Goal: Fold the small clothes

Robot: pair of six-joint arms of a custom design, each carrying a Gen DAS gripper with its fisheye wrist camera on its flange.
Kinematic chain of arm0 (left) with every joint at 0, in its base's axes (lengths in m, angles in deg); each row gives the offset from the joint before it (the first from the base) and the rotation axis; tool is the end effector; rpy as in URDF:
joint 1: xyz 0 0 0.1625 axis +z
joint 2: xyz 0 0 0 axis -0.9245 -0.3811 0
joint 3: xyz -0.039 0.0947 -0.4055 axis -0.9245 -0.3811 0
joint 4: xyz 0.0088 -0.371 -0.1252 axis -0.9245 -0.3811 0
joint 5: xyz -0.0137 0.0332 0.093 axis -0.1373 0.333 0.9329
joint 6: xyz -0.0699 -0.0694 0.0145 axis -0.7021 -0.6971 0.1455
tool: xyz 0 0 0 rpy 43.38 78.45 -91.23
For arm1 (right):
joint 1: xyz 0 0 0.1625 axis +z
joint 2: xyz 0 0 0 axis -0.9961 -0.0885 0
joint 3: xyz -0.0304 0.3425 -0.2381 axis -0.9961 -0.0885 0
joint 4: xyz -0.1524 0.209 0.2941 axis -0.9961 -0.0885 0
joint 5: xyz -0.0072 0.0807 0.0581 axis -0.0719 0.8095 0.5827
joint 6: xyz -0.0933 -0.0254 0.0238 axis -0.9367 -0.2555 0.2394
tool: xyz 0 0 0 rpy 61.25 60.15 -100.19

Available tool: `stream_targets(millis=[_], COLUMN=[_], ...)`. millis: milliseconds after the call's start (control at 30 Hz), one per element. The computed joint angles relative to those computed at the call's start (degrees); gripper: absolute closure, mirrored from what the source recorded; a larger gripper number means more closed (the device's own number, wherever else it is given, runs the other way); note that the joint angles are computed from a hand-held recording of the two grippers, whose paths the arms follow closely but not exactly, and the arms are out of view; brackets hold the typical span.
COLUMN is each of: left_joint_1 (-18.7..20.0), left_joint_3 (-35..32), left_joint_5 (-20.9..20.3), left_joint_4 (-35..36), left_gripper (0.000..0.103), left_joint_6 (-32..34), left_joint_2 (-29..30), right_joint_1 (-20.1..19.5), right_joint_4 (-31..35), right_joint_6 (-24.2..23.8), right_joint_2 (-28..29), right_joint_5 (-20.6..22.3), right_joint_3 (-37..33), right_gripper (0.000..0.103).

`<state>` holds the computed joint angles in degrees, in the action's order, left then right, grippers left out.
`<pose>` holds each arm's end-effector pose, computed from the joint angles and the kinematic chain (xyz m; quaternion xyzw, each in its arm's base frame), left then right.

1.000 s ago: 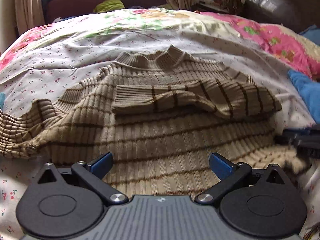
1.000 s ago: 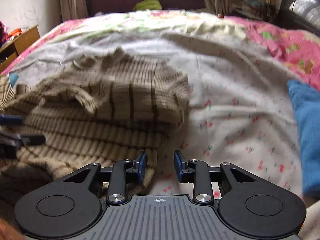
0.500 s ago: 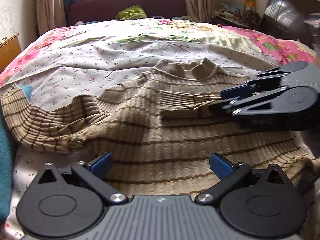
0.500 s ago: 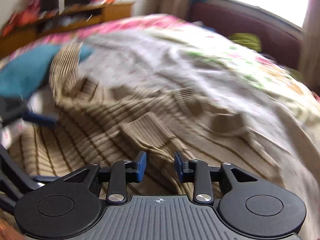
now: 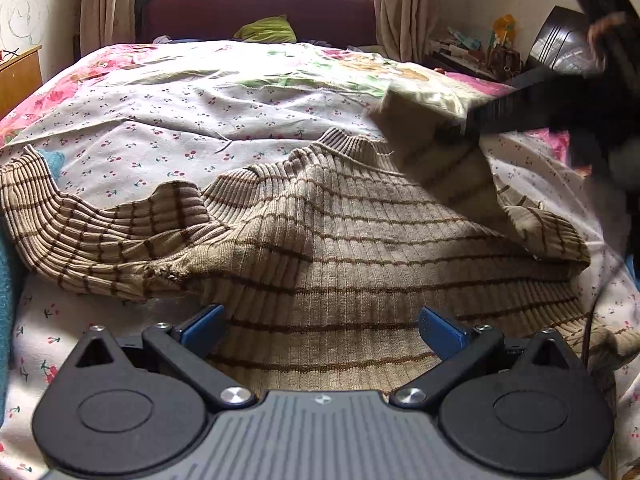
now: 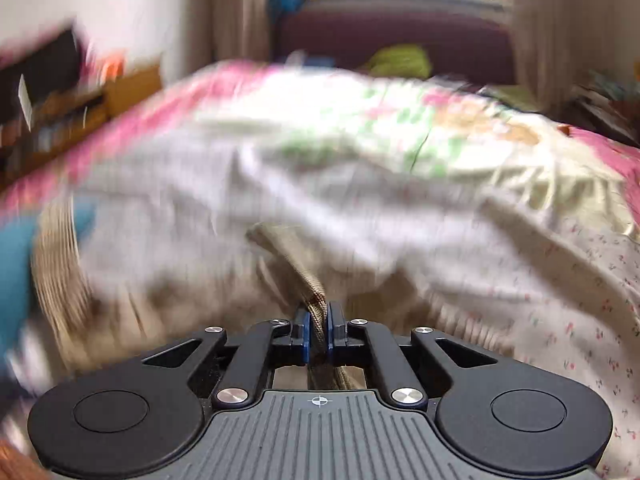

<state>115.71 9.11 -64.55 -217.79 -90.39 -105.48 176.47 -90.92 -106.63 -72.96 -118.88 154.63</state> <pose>-0.2743 -0.6184 0.0184 0.1503 0.8818 -0.3465 0.2823 0.1343 -0.7876 0.2461 0.3126 -0.8655 0.3217 0.2230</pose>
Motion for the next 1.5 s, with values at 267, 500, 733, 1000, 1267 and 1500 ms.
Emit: stream_targets(millis=[267, 500, 733, 1000, 1267, 1500], left_joint_1=[-0.1, 0.0, -0.5, 2.7, 3.4, 4.0], left_joint_3=[0.5, -0.1, -4.3, -24.1, -22.1, -23.8], left_joint_5=[0.2, 1.4, 0.0, 4.1, 3.5, 7.4], left_joint_4=[-0.9, 0.5, -0.8, 12.0, 9.2, 5.6], left_gripper=[0.0, 0.0, 0.0, 0.0, 0.0, 0.0], left_joint_6=[-0.3, -0.6, 4.1, 9.6, 8.8, 14.4], left_joint_2=[-0.3, 0.1, 1.7, 12.6, 11.1, 11.8], right_joint_1=[0.8, -2.7, -9.2, -11.1, -9.1, -7.9], right_joint_4=[8.7, 3.8, -7.0, -9.9, -6.0, 0.3], right_joint_6=[-8.2, 0.8, 10.4, 8.5, 5.7, -12.8], right_joint_2=[3.3, -6.4, -13.3, -11.6, -9.5, -4.2], right_joint_5=[-2.3, 3.9, -2.6, -9.0, -6.3, -8.5], right_joint_3=[4.4, 12.2, 17.6, 18.3, 11.4, 2.4], right_gripper=[0.092, 0.083, 0.08, 0.079, 0.079, 0.075])
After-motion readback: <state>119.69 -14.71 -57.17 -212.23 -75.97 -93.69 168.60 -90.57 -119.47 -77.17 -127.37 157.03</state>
